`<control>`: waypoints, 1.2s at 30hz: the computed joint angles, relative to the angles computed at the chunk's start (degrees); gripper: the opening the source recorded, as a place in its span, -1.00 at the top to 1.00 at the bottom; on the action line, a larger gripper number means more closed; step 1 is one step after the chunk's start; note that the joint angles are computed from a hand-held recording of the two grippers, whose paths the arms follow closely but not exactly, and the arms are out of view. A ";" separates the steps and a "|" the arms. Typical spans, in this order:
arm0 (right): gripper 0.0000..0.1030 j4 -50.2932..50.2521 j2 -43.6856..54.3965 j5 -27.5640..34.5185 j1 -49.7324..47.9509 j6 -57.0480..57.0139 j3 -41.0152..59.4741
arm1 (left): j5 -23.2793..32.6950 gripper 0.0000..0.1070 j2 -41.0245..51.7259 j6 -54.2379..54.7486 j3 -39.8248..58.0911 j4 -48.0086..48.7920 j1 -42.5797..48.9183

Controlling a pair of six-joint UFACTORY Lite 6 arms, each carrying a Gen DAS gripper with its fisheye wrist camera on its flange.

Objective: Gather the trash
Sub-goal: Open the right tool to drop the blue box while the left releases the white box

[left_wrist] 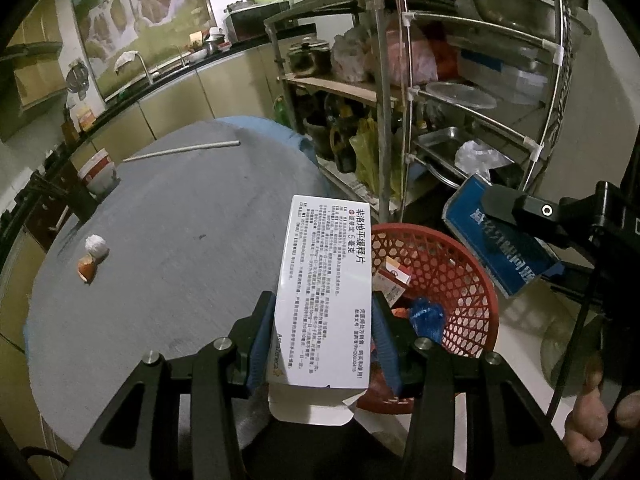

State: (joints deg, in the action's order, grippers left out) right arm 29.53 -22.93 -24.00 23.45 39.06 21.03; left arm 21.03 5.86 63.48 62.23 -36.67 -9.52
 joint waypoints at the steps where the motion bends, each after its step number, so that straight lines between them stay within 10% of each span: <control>1: -0.39 -2.08 0.62 -0.15 -0.48 1.97 0.09 | -0.07 0.09 0.17 0.03 -0.02 0.03 -0.02; 26: -0.42 -23.21 7.87 -4.92 -4.92 23.63 0.08 | 10.17 0.09 7.28 4.14 6.50 -5.70 2.74; 36: -0.51 -37.77 12.97 -15.88 -11.27 40.96 -2.49 | 13.37 0.03 12.92 3.75 11.61 -6.15 3.10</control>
